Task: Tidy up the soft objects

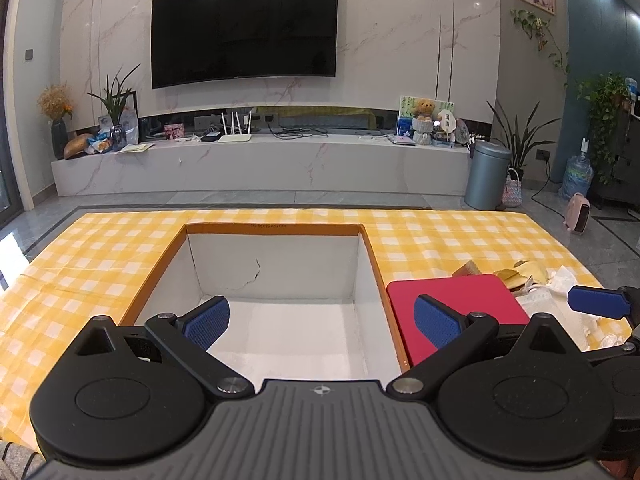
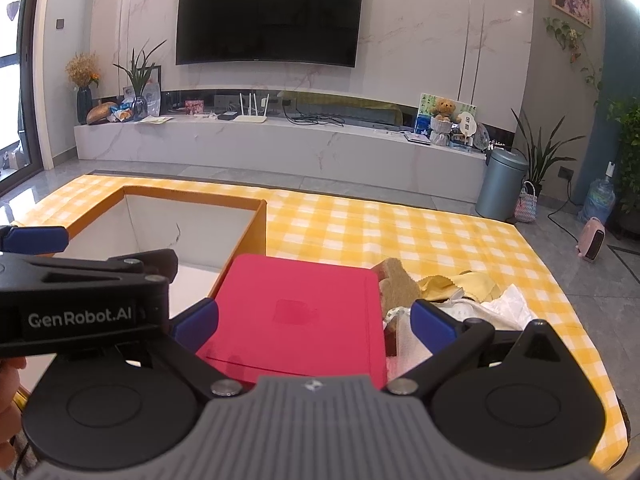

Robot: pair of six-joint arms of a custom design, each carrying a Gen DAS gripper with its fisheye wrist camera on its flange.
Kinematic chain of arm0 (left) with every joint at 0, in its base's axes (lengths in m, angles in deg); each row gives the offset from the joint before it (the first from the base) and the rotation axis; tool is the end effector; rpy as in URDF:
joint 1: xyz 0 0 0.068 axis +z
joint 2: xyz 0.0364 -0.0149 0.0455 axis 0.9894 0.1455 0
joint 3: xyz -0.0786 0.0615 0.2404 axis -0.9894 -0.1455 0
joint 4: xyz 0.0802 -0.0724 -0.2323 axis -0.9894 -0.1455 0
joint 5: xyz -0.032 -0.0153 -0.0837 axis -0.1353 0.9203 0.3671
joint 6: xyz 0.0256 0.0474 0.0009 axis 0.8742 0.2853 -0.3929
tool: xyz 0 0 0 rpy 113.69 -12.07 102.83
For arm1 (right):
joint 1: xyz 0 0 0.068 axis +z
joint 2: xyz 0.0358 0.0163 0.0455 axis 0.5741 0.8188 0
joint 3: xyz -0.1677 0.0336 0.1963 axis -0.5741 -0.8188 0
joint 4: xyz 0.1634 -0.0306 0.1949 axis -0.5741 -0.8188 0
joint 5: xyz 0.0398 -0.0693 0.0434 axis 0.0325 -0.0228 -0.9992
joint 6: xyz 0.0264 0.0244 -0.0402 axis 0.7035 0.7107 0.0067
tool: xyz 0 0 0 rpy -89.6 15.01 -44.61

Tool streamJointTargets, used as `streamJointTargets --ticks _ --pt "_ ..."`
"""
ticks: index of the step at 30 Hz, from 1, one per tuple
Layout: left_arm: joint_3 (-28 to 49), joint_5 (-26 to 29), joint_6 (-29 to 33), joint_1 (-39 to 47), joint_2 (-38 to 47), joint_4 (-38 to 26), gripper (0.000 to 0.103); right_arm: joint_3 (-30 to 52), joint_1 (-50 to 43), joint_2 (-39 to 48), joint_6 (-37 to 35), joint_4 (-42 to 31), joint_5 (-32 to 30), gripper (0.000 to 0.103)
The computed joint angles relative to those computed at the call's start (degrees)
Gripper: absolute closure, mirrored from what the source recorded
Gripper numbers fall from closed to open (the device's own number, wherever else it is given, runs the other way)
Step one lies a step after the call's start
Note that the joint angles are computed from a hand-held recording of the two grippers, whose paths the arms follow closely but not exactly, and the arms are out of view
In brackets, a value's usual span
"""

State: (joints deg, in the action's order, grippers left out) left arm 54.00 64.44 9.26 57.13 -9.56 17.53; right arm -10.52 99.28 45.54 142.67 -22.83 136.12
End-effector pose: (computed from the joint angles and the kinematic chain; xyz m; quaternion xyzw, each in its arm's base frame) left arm 0.2261 -0.1027 0.2542 0.1734 0.8505 -0.1059 0.4852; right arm 0.1649 0.2739 0.2545 0.0980 0.8740 -0.0861 0.4681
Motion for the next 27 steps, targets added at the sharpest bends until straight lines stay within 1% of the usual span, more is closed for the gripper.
streamJointTargets --ticks 9,27 --pt "0.4 -0.1 -0.1 0.1 0.4 -1.0 0.000 -0.5 -0.4 -0.4 -0.8 0.8 -0.8 0.003" --pt "0.9 -0.6 -0.1 -0.2 0.6 -1.7 0.000 -0.3 -0.4 -0.3 -0.8 -0.1 -1.3 0.003"
